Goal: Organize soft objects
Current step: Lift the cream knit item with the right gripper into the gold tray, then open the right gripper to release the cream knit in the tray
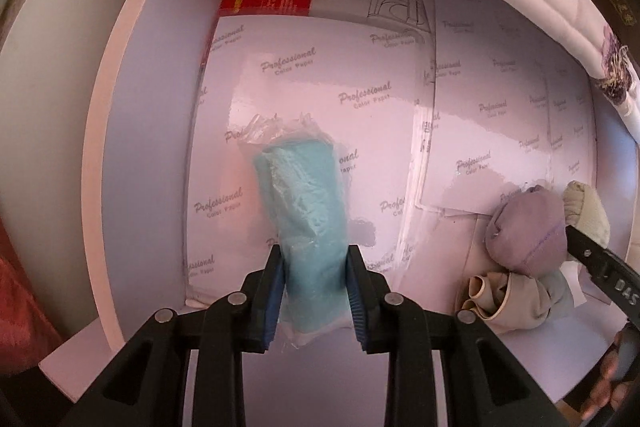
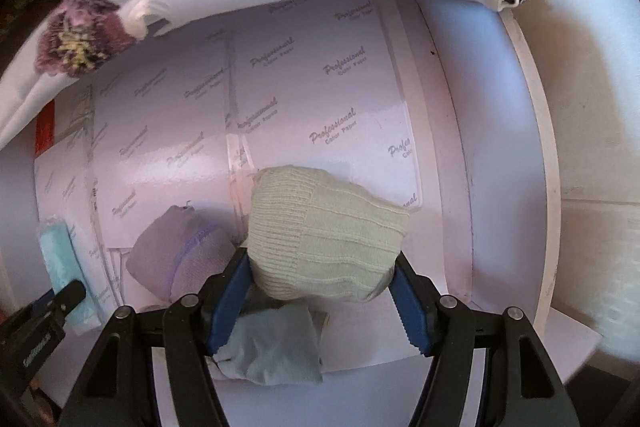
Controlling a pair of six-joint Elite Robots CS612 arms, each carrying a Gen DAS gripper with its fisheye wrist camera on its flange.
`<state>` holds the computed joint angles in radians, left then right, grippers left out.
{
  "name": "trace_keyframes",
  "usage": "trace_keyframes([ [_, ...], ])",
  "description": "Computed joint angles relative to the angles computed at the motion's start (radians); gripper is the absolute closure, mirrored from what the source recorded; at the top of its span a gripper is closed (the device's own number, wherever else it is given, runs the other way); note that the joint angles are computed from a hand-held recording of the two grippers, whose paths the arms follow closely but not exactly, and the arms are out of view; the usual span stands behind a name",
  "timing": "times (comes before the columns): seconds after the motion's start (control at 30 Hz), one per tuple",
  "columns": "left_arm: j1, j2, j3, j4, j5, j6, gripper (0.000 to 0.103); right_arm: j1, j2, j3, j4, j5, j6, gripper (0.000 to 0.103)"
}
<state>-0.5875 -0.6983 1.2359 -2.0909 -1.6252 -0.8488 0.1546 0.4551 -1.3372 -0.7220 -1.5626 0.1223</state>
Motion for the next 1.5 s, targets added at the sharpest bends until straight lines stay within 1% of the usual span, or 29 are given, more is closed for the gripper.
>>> trace_keyframes([
  [0.1, -0.004, -0.002, 0.002, -0.003, 0.016, 0.014, 0.074, 0.004, -0.007, -0.011, -0.008, 0.008, -0.012, 0.035],
  [0.2, -0.004, 0.001, -0.004, -0.003, 0.017, 0.012, 0.074, 0.008, -0.015, -0.027, -0.009, 0.023, -0.029, 0.035],
  [0.27, -0.005, 0.001, 0.004, -0.016, 0.014, 0.011, 0.074, 0.008, -0.020, -0.043, -0.004, 0.049, -0.035, 0.035],
  [0.37, -0.006, -0.028, 0.043, -0.028, 0.014, 0.016, 0.074, 0.005, -0.028, -0.067, 0.001, 0.097, -0.051, 0.035],
  [0.47, -0.003, -0.033, 0.046, -0.026, 0.015, 0.023, 0.074, 0.001, -0.041, -0.091, -0.013, 0.149, -0.071, 0.035],
  [0.53, -0.003, -0.035, 0.047, -0.027, 0.015, 0.024, 0.074, -0.007, -0.054, -0.096, -0.038, 0.194, -0.083, 0.035],
  [0.67, -0.002, -0.037, 0.047, -0.027, 0.015, 0.023, 0.074, -0.016, -0.083, -0.101, -0.115, 0.249, -0.079, 0.035],
  [0.8, -0.002, -0.037, 0.046, -0.026, 0.015, 0.025, 0.074, -0.018, -0.123, -0.053, -0.232, 0.263, -0.057, 0.035],
  [0.87, -0.002, -0.036, 0.045, -0.023, 0.017, 0.025, 0.074, -0.010, -0.146, -0.001, -0.293, 0.250, -0.058, 0.035],
  [0.93, -0.002, -0.037, 0.045, -0.022, 0.017, 0.025, 0.074, -0.001, -0.168, 0.064, -0.350, 0.218, -0.066, 0.035],
  [1.03, -0.002, -0.037, 0.046, -0.024, 0.016, 0.022, 0.074, 0.010, -0.192, 0.136, -0.379, 0.179, -0.085, 0.035],
  [1.1, -0.002, -0.037, 0.047, -0.024, 0.016, 0.021, 0.074, 0.022, -0.205, 0.188, -0.399, 0.138, -0.104, 0.035],
  [1.3, -0.002, -0.039, 0.048, -0.023, 0.015, 0.019, 0.074, 0.032, -0.229, 0.291, -0.391, 0.074, -0.143, 0.035],
  [1.37, -0.001, -0.039, 0.049, -0.025, 0.013, 0.019, 0.074, 0.037, -0.229, 0.310, -0.385, 0.045, -0.155, 0.035],
  [1.5, 0.000, -0.039, 0.050, -0.028, 0.009, 0.018, 0.074, 0.038, -0.233, 0.339, -0.377, 0.012, -0.153, 0.035],
])
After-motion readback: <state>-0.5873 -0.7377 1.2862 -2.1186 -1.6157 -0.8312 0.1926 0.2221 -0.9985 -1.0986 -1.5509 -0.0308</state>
